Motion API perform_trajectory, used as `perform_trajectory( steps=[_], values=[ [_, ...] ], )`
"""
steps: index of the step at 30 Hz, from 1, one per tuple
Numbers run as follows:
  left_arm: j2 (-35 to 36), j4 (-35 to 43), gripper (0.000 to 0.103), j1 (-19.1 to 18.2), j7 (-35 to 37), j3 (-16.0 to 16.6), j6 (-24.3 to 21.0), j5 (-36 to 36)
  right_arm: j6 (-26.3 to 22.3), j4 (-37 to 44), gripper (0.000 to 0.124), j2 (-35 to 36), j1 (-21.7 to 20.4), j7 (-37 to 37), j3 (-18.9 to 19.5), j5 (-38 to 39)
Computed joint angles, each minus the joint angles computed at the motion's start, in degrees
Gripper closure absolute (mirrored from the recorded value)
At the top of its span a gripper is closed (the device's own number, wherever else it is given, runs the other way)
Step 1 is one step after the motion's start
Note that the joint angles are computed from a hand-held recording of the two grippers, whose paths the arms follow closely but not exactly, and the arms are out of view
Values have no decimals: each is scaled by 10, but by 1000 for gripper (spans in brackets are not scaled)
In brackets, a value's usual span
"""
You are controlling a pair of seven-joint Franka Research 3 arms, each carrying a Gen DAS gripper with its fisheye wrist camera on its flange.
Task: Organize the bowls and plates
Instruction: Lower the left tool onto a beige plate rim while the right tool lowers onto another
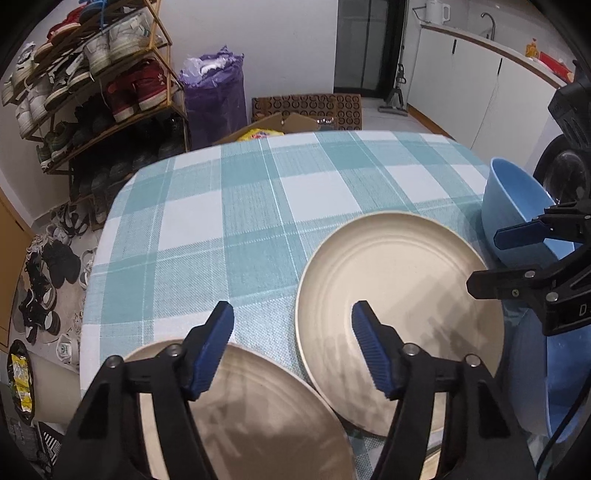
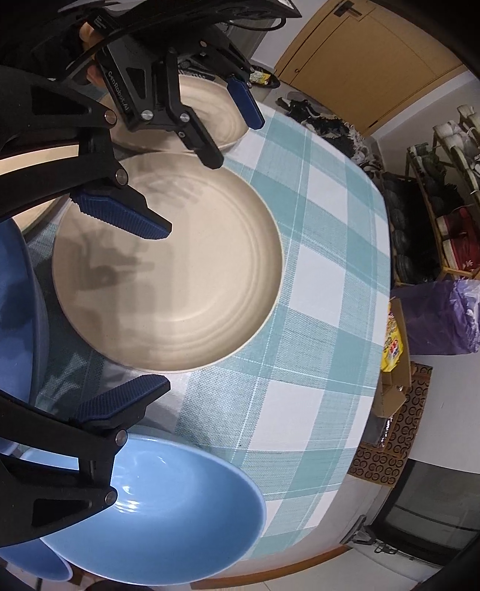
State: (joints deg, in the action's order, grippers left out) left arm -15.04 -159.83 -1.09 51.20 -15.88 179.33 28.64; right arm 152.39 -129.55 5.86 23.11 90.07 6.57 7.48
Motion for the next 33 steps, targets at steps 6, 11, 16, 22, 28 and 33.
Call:
perform_trajectory(
  steps=[6, 11, 16, 22, 28, 33],
  values=[
    [17, 6, 39, -24, 17, 17, -8, -9, -17, 10, 50, 10, 9, 42, -6, -52],
    [22, 8, 39, -28, 25, 17, -8, -12, -26, 18, 50, 16, 12, 49, -6, -68],
    [29, 11, 42, -32, 30, 19, -10, -12, -49, 34, 50, 27, 26, 94, -14, -139],
    [36, 14, 49, -40, 42, 26, -18, -17, -83, 57, 50, 47, 38, 112, -14, -189],
    [40, 17, 52, -30, 34, 20, -23, -2, -120, 86, 50, 70, 60, 153, -24, -268],
    [42, 18, 52, -34, 34, 24, -25, -1, -141, 102, 50, 79, 64, 166, -27, -289]
  ],
)
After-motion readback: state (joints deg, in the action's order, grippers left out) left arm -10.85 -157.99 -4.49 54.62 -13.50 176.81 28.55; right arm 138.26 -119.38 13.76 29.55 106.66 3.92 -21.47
